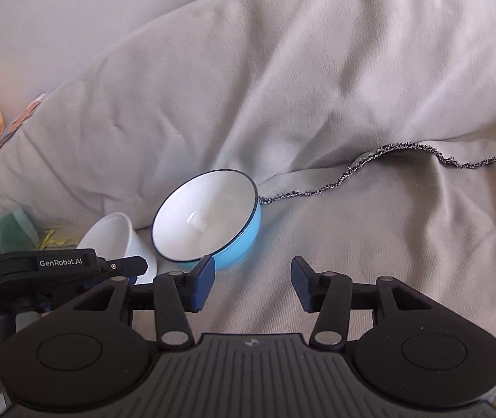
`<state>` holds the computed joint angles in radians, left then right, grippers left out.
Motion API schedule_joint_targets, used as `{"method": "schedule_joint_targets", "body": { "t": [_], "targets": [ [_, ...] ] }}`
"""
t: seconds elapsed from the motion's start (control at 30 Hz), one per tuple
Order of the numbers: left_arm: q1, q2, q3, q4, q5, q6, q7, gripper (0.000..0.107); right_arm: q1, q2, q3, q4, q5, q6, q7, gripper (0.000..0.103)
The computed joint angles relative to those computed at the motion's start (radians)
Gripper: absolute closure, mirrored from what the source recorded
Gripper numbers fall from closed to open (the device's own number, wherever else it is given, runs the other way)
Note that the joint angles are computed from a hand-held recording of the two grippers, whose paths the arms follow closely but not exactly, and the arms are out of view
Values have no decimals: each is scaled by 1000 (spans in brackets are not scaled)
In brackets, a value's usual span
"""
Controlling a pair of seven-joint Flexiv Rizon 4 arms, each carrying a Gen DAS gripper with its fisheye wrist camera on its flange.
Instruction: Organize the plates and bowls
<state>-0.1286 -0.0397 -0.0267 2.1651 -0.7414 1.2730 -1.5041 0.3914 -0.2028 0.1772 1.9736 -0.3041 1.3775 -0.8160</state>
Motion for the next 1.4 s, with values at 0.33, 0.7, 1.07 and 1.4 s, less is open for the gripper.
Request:
{"method": "schedule_joint_targets", "body": {
  "t": [0.33, 0.7, 1.07, 1.4],
  "targets": [
    [22, -179, 32, -177, 318, 20, -194, 76, -35, -290, 42, -339, 144, -141, -89, 55],
    [18, -222, 60, -269, 591, -26, -286, 71, -37, -385, 88, -464, 263, -250, -239, 88],
    [46, -112, -54, -127, 352, -79, -84, 66, -86, -128, 113, -170, 351, -258, -353, 80],
    [-23, -148, -51, -124, 276, -113, -37, 67, -67, -43, 51, -66, 369, -210, -374, 77]
  ]
}}
